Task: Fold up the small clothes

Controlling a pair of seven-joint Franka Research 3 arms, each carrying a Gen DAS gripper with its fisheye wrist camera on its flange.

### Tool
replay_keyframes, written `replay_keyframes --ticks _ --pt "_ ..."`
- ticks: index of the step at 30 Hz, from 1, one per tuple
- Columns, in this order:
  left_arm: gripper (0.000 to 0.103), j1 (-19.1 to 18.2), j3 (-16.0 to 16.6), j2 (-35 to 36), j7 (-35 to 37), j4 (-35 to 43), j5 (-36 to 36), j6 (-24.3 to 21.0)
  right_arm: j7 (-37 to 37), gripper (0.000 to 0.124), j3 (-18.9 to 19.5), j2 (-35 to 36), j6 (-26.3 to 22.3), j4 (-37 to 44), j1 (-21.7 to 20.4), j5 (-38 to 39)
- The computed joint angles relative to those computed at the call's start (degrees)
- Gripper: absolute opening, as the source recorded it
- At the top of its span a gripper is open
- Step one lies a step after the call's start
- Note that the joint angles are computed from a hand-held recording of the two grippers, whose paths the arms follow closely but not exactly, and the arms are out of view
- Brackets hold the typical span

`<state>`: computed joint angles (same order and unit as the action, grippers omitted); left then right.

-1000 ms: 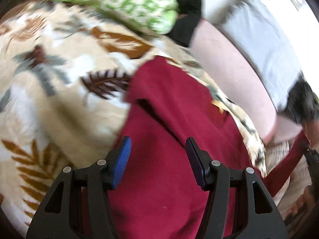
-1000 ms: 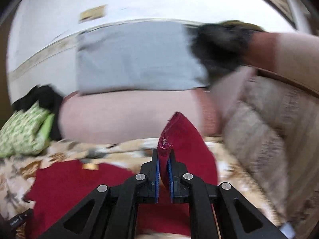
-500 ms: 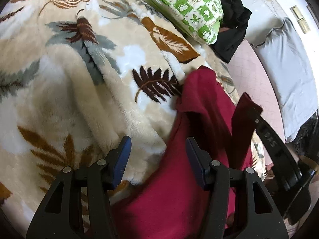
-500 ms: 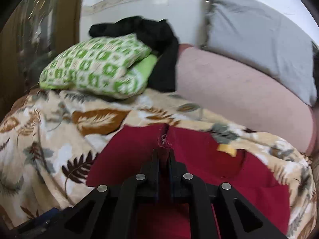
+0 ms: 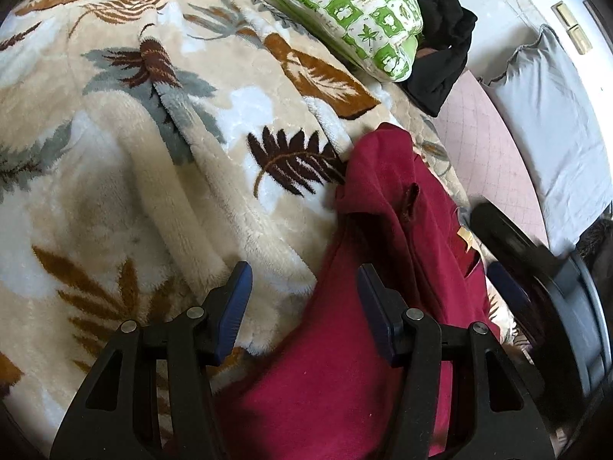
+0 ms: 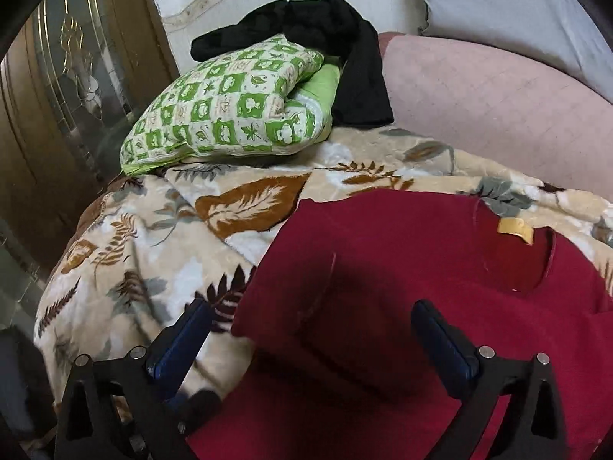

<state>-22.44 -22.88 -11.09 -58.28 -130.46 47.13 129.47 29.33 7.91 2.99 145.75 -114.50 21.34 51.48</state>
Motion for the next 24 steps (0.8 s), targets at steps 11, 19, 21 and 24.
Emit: replay_keyframes --ticks 11,19,21,24 --pt "0.057 1.1 1.3 6.0 18.6 9.9 18.9 1.4 -3.1 0.074 -8.7 -11.3 8.7 -11.6 -6.4 8.8" --pt "0.043 2.1 7.2 15.3 36.7 16.3 10.0 13.0 -0.8 0.015 -8.8 -1.6 12.7 -3.7 -11.9 8.8" --pt "0.034 3.5 7.8 15.6 37.6 14.0 2.8 14.8 -4.7 0.015 -7.5 -0.1 12.2 -2.2 -12.1 11.1" --pt "0.023 3.2 9.2 14.4 33.7 11.2 4.0 18.0 8.2 0.015 -7.7 4.0 12.8 -0.4 -11.5 -4.3"
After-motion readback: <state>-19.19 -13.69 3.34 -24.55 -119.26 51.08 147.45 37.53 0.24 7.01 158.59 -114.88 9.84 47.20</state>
